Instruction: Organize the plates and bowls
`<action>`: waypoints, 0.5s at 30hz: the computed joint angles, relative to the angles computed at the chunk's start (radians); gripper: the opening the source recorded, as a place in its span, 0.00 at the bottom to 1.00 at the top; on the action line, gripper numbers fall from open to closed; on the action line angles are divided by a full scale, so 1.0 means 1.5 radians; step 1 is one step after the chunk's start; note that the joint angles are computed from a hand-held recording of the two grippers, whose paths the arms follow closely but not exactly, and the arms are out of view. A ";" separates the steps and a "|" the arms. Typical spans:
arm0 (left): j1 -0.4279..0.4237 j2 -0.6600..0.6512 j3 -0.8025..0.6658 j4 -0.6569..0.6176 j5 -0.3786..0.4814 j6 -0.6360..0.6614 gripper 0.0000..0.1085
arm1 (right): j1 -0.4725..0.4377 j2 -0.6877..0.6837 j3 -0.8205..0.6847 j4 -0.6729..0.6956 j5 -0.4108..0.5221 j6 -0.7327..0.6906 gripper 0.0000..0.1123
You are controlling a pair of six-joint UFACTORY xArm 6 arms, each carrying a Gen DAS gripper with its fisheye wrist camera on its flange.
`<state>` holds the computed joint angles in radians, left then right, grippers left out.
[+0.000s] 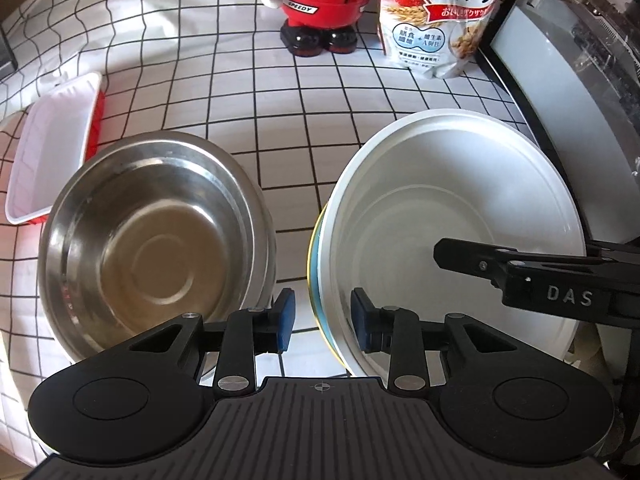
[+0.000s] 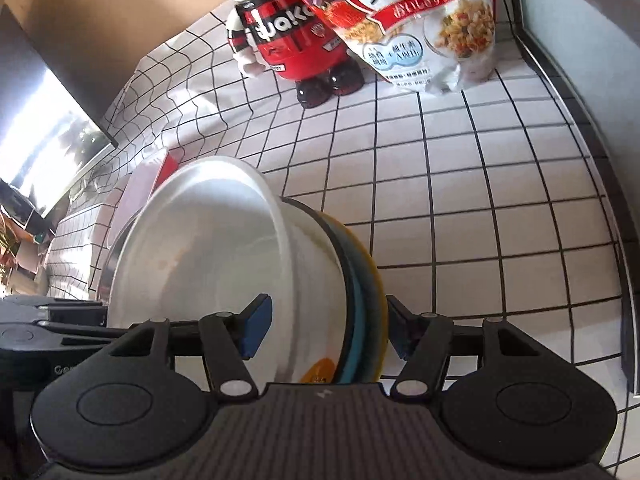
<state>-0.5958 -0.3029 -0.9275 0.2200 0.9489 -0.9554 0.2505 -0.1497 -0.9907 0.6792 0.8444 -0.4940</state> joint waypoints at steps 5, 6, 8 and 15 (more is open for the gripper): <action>0.000 0.002 -0.004 -0.005 0.002 0.003 0.34 | -0.004 0.008 0.000 -0.004 0.000 0.009 0.51; -0.001 0.002 -0.006 -0.003 0.004 0.002 0.34 | -0.005 0.007 0.001 -0.001 0.000 0.005 0.51; -0.002 0.004 -0.008 -0.002 0.007 0.000 0.35 | -0.007 0.008 0.001 0.004 0.002 0.000 0.51; 0.002 0.005 -0.007 -0.011 0.003 -0.001 0.36 | -0.014 0.016 -0.005 0.028 0.027 -0.009 0.49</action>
<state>-0.5935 -0.2947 -0.9376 0.2032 0.9535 -0.9573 0.2294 -0.1263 -0.9979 0.7206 0.8849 -0.5078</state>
